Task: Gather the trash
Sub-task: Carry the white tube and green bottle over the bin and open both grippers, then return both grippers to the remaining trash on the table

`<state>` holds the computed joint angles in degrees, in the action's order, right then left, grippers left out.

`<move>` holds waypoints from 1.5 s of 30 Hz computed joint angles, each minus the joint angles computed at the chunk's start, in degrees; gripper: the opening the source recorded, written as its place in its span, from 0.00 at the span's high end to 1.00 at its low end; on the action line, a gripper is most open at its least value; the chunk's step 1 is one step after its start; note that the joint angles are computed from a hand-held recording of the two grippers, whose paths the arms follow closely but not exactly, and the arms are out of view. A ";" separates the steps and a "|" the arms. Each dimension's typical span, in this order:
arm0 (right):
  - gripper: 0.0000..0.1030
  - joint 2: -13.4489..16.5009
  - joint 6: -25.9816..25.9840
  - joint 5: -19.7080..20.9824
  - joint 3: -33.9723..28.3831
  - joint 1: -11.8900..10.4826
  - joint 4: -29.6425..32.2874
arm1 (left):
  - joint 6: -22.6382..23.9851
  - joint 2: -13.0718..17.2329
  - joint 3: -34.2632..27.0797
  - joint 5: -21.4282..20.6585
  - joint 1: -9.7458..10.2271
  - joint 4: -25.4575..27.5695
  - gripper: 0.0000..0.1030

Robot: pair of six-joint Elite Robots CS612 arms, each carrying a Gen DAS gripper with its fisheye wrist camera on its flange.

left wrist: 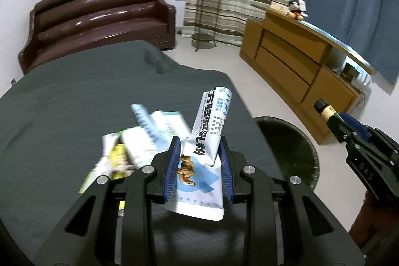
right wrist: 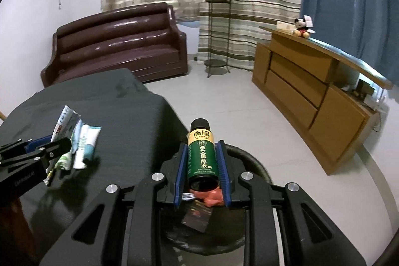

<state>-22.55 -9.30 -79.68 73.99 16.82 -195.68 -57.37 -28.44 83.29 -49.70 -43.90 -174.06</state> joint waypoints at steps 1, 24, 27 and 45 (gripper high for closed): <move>0.76 0.07 0.19 -0.08 -0.07 -0.20 -0.13 | 0.69 0.46 -0.98 -0.32 0.01 0.14 0.71; 0.76 1.99 2.58 -0.38 -2.22 -1.83 -0.50 | 8.89 7.68 -16.02 -3.37 0.39 5.92 0.71; 0.76 2.40 3.21 -0.40 -2.74 -1.83 -0.24 | 9.68 8.28 -17.23 -3.99 0.54 6.73 0.70; 0.50 2.22 6.08 -0.04 -2.60 -2.22 -0.24 | 7.95 7.26 -16.05 -2.17 0.33 7.34 0.43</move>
<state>-20.33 -3.22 -79.72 71.39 14.60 -195.92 -49.42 -21.18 67.25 -51.88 -43.58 -166.73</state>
